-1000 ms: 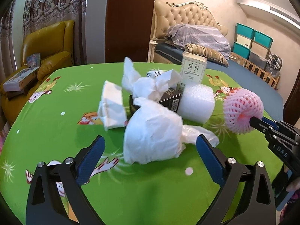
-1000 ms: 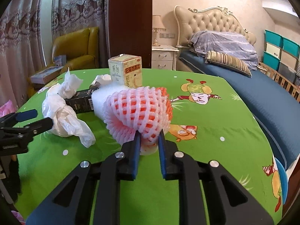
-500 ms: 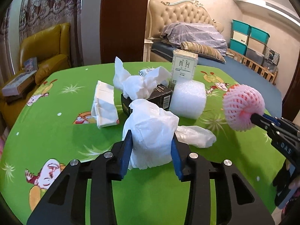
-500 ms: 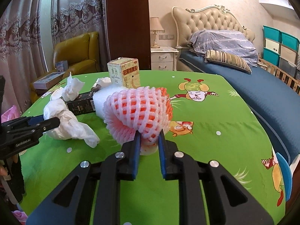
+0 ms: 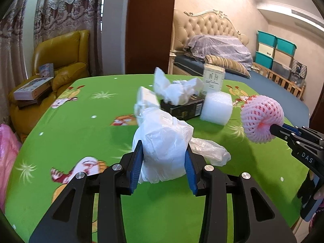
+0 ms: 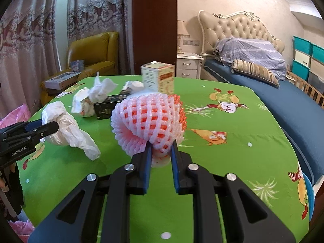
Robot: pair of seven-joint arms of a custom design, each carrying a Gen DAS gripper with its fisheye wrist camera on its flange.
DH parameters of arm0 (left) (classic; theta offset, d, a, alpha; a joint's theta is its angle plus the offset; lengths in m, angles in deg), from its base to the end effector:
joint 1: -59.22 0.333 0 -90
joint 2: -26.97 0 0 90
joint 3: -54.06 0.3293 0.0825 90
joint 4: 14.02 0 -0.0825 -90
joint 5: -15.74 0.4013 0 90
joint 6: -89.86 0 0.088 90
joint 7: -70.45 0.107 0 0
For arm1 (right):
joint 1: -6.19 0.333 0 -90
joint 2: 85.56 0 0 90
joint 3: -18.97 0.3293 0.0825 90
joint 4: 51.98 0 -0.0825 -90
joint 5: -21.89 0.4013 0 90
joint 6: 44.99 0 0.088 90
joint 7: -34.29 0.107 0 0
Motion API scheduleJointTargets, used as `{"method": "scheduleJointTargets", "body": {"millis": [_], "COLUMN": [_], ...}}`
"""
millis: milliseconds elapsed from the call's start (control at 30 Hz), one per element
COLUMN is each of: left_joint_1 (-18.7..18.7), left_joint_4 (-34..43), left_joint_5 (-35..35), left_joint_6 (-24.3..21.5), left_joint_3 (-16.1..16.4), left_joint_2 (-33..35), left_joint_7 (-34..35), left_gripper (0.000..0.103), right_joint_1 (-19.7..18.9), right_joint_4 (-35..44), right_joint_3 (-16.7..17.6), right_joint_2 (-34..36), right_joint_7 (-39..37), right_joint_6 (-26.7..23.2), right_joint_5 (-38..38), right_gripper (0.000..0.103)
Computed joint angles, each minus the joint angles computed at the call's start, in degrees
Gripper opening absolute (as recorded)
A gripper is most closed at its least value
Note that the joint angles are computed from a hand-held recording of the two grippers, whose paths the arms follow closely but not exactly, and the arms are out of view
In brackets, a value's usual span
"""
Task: Collect trash
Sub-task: 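Carry the fruit net and tissue to the pink bin and release both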
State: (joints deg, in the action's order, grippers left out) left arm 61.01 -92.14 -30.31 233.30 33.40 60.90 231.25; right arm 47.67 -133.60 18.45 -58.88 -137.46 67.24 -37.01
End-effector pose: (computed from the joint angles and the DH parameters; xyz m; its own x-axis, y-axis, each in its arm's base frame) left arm 0.7611 -0.1807 0.4588 -0.8130 -0.5771 0.0776 -0.3823 0.4285 -0.8187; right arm 0.5901 0.4394 0.4722 -0.5694 -0.8220 -0.0116 -0.4627 0.3322 -0.8219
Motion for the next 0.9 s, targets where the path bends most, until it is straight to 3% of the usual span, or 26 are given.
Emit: {"method": "scheduleJointTargets", "body": {"millis": [533, 900], "left_joint_1": [5.33, 6.12], "left_joint_4": [-5.65, -5.13], "left_joint_5": [-9.97, -11.47], "left_joint_6": [3.24, 3.34], "left_joint_3": [-0.52, 0.97], "left_joint_2": [-4.02, -3.91], "left_joint_7": [11.55, 11.76], "left_gripper": [0.037, 0.037], "right_joint_1": [2.65, 4.33], "right_joint_4": [13.35, 25.87], "right_joint_3": [-2.68, -5.72], "right_joint_2": [9.17, 17.25], "right_joint_7": [-8.62, -17.54], "right_joint_6": [3.46, 4.04], "right_joint_5": [2.98, 7.66], "right_gripper": [0.018, 0.018]}}
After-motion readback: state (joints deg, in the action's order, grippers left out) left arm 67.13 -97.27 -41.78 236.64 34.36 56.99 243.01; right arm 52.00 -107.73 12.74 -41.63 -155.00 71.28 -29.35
